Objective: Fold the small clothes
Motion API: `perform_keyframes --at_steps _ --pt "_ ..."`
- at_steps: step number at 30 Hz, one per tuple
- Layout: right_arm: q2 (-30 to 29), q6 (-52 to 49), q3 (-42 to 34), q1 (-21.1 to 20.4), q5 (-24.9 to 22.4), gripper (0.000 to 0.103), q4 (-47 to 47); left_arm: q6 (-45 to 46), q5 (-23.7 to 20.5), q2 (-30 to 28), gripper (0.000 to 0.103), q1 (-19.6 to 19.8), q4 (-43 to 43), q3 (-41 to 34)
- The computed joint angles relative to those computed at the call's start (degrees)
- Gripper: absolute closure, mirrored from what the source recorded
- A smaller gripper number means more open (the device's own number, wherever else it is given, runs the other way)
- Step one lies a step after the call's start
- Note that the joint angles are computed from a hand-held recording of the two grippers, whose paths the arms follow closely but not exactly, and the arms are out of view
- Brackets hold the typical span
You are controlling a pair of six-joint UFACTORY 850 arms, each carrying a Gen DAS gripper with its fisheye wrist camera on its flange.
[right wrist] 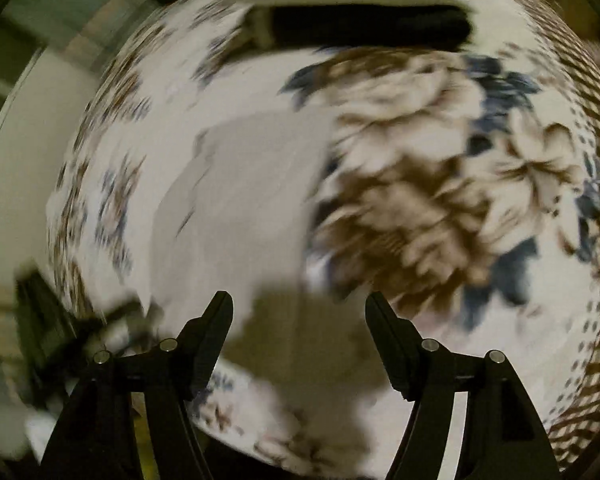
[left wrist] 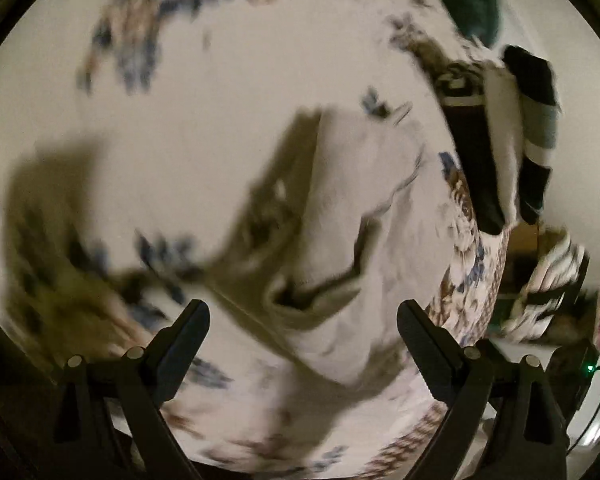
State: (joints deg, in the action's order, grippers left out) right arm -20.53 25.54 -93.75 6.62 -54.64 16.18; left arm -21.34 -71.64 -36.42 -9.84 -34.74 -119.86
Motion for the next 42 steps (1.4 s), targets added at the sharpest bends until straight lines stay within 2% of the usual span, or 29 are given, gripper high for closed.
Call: perform_keyframes --at_steps 2,3,4,7,12,15,17,18,19,21,22,25,27,30,32,33,34,35,39,42 --pt "-1.77 -2.67 -1.33 -2.54 0.29 0.032 2.31 -3.82 4.68 1.79 0.010 -1.08 0.72 4.23" --pt "-3.23 -4.05 -2.85 -3.41 -0.22 0.032 3.07 -5.30 7.85 3.18 0.040 -1.51 1.48 6.80" --pt "-4.59 -5.66 -4.26 -4.05 -0.65 0.032 4.13 -6.69 10.87 4.53 0.089 -1.82 1.97 9.11" --pt "-9.61 -10.72 -9.95 -5.22 -3.09 0.032 7.12 -10.03 18.67 8.98 0.094 -2.60 4.04 15.41" --pt "-19.86 -15.39 -21.48 -6.06 -8.06 0.032 12.04 -17.03 22.69 12.19 0.094 -3.80 8.01 19.91" --pt "-27.14 -15.88 -30.13 -7.18 -12.17 0.032 15.76 -16.22 24.94 13.27 0.089 -3.45 4.04 22.02" --pt "-31.25 -16.48 -34.86 -8.19 -14.38 0.032 19.79 -15.93 26.20 14.71 0.073 -3.05 0.84 24.22" --pt "-33.36 -16.97 -37.41 -8.49 -15.67 0.031 21.57 -15.45 27.42 15.73 0.052 -2.94 -0.82 25.98" --pt "-35.30 -17.41 -39.71 -8.79 -17.10 0.030 23.39 -14.42 30.73 17.72 0.035 -2.89 -4.36 29.17" --pt "-39.30 -17.86 -44.29 -9.35 -20.43 0.026 27.13 -13.84 35.62 19.89 0.031 -3.35 -8.07 32.96" --pt "-40.83 -17.92 -45.94 -9.45 -21.80 0.024 28.48 -11.78 36.99 20.30 0.031 -3.58 -11.64 34.64" --pt "-43.57 -18.52 -48.55 -9.41 -24.02 0.023 30.68 -10.19 37.37 18.84 0.031 -4.59 -15.78 35.49" --pt "-44.62 -19.05 -49.43 -9.21 -24.37 0.023 31.91 -10.86 37.30 17.23 0.031 -5.26 -15.60 34.64" --pt "-43.20 -20.44 -45.93 -9.20 -22.26 0.023 34.03 -16.49 40.18 15.82 0.032 -6.53 -8.69 32.67" --pt "-42.18 -21.57 -44.06 -9.01 -20.79 0.026 34.34 -19.49 41.46 15.24 0.057 -7.33 -2.36 30.66" --pt "-40.26 -23.22 -41.01 -9.06 -19.56 0.043 34.39 -19.48 41.12 14.86 0.071 -7.44 -0.83 29.62" --pt "-39.72 -23.72 -40.25 -8.93 -19.27 0.081 34.10 -19.78 40.18 14.34 0.075 -7.57 1.33 28.24" --pt "-39.34 -23.39 -39.67 -8.68 -18.99 0.089 33.15 -19.36 39.26 13.96 0.078 -7.40 2.15 27.20" --pt "-31.54 -25.86 -26.84 -8.60 -10.34 0.090 35.16 -13.77 34.42 12.15 0.081 -5.81 1.46 23.08" --pt "-23.54 -26.97 -14.41 -8.88 -3.59 0.092 39.68 -7.58 28.64 9.24 0.082 -4.19 1.14 17.74"
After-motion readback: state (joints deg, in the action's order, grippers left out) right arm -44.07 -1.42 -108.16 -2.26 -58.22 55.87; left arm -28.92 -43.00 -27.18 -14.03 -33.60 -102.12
